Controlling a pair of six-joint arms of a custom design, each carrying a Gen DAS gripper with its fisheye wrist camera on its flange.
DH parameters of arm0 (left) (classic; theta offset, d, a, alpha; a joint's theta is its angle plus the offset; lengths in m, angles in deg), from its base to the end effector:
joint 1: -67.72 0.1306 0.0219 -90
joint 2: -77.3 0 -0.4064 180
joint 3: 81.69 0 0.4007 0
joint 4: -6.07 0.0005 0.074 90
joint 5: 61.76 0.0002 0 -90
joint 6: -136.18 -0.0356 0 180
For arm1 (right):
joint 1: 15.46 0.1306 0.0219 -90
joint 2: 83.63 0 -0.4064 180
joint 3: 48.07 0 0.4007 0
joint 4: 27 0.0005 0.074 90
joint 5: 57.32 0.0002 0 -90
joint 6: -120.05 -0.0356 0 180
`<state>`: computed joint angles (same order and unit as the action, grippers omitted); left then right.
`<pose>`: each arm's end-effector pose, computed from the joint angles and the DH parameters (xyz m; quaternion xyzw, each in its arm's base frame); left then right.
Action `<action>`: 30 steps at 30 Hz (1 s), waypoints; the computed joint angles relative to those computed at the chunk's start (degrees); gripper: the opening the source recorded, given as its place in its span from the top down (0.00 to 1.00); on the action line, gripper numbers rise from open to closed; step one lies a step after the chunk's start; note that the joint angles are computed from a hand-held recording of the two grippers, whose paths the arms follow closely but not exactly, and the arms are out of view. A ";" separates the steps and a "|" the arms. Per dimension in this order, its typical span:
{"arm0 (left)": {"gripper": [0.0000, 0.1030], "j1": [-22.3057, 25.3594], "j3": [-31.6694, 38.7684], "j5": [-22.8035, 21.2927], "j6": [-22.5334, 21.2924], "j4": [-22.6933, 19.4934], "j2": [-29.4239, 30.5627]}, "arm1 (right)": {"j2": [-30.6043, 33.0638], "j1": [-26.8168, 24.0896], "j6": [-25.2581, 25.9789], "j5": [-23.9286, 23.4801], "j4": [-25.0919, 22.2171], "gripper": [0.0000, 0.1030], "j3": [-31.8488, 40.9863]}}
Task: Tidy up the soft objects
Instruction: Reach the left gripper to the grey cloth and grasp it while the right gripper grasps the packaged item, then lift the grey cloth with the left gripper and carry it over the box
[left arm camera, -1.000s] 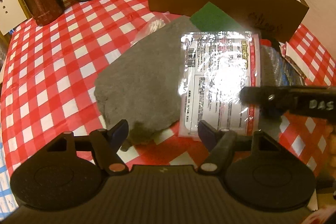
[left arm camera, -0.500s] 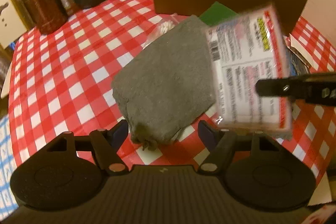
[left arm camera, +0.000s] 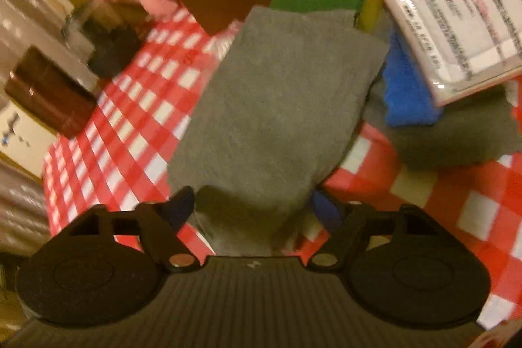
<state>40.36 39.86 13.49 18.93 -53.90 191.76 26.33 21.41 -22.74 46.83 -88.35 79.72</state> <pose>0.5840 -0.2925 0.4634 0.3950 0.8541 0.1214 0.3158 0.5020 0.3650 0.5604 0.1744 0.8963 0.1958 0.3575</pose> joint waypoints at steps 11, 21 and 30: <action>0.56 2.18 4.72 7.95 1.22 -3.42 2.57 | -1.05 0.07 -3.21 2.90 -4.12 0.98 -0.57; 0.92 3.73 3.46 12.88 1.26 -1.19 -1.64 | -0.44 0.37 -2.94 3.88 -5.13 0.98 0.84; 0.92 6.33 9.75 16.70 4.59 -6.56 -2.30 | -0.20 0.13 -1.73 4.65 -5.08 0.98 2.01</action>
<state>46.68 49.61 30.19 23.51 -60.46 189.47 26.13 21.54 -24.46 51.48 -93.44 81.74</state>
